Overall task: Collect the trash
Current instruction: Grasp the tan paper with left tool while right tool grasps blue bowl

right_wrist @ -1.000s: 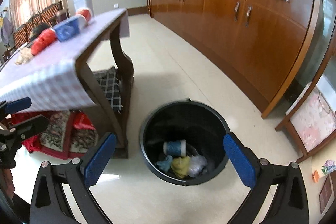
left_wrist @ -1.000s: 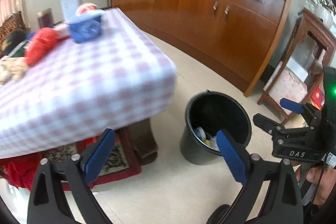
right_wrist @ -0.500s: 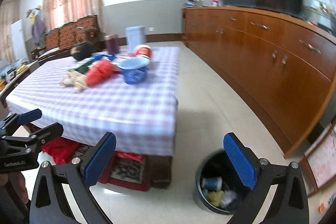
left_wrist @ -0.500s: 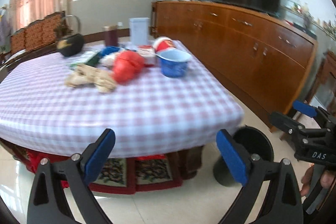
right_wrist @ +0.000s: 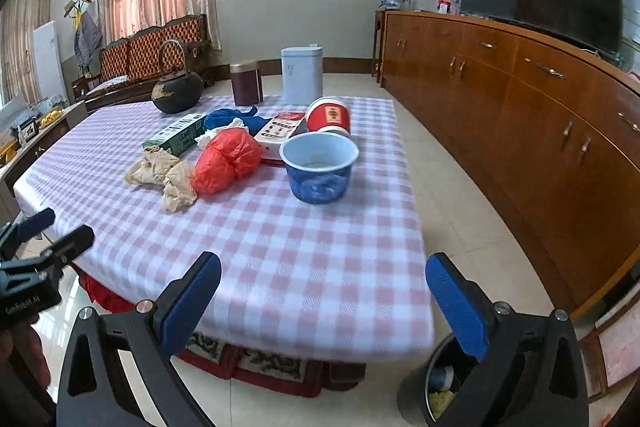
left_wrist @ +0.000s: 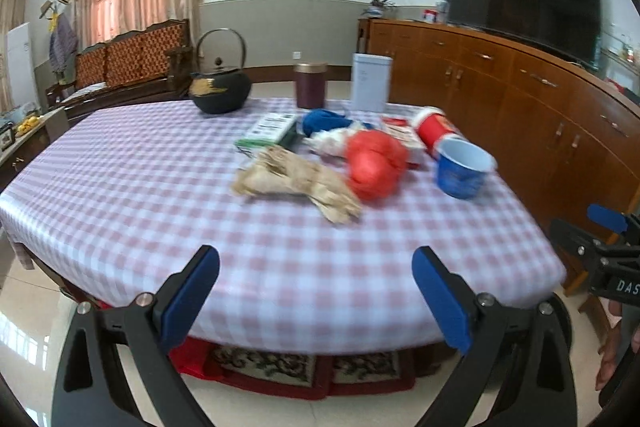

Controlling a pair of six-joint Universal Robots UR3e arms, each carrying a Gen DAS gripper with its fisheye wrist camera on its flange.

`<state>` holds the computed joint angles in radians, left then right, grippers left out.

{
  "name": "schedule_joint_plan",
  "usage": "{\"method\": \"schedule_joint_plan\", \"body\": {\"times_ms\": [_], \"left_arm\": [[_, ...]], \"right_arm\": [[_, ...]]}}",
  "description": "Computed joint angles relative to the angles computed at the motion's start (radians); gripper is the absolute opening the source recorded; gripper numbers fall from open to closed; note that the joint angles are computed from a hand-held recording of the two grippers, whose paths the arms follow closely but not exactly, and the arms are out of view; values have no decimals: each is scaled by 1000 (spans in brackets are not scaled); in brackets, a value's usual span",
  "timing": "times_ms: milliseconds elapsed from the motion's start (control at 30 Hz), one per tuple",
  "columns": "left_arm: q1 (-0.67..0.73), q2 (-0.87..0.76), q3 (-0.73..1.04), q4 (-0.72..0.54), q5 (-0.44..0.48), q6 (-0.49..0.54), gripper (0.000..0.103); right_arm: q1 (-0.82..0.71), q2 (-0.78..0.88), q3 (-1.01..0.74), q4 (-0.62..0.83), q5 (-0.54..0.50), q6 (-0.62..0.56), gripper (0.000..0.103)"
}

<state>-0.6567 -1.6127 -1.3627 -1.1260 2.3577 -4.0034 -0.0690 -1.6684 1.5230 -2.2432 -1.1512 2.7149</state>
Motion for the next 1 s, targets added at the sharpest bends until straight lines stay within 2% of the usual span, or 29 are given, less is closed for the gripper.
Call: {"method": "schedule_joint_plan", "body": {"times_ms": [100,233,533,800,867,967,1000], "left_arm": [[93,31,-57,70,-47,64,98],[207,26,-92,131,-133,154,98],[359,5,-131,246,-252,247,98],[439,-60,-66,256,-351,314,98],[455,-80,-42,240,-381,321,97],[472,-99,-18,227,-415,325,93],[479,-101,-18,232,-430,328,86]], "right_arm": [[83,140,-107,-47,-75,58,103],[132,297,-262,-35,-125,107,103],[187,521,-505,3,-167,135,103],[214,680,-722,61,-190,169,103],[216,695,-751,82,-189,169,99],[216,715,-789,100,-183,165,97],[215,720,-796,101,-183,162,94]]}}
